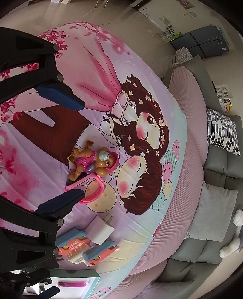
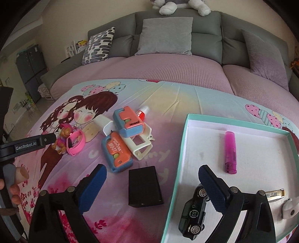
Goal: Organize rigid objects
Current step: 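Move the left tool to the dog figure while the right tool grasps the black charger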
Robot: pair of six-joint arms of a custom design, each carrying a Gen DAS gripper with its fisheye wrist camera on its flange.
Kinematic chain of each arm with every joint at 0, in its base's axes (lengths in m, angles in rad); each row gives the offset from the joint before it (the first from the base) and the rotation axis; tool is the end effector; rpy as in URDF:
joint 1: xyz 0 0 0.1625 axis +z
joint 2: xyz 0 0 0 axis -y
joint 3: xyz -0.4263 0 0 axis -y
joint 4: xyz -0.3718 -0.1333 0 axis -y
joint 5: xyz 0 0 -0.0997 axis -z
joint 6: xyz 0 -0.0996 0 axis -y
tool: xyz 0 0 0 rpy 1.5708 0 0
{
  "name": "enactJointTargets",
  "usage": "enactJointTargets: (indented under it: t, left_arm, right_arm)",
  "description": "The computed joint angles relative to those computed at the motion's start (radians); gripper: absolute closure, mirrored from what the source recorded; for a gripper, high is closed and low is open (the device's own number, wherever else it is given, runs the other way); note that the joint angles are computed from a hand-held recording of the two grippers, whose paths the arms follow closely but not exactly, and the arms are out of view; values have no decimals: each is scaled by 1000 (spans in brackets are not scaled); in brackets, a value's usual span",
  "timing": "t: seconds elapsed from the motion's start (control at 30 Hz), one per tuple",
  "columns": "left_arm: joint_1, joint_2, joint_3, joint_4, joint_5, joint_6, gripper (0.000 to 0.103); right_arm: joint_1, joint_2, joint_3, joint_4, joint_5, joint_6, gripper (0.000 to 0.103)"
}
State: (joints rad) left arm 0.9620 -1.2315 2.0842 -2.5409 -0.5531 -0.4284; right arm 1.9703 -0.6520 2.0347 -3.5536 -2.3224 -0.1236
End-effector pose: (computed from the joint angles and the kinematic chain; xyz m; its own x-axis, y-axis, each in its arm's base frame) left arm -0.1023 -0.5280 0.2442 -0.6798 -0.1395 -0.7200 0.3139 0.8319 -0.4576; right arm 0.2670 -0.4645 0.0522 -0.7772 -0.0232 0.6288 -0.4200 0.7632 -0.4909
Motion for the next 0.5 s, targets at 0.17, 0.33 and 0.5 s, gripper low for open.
enactJointTargets:
  t: [0.17,0.33,0.5]
  left_arm:
    - [34,29,-27,1,-14,35,16]
    - [67,73,-75,-12,-30,71,16]
    - [86,114,-109,-33,-24,104,16]
  right_arm:
    - [-12,2,-8,46,37,32,22]
    - [-17,6,-13,39,22,38,26]
    - [-17,8,-17,34,11,30,29]
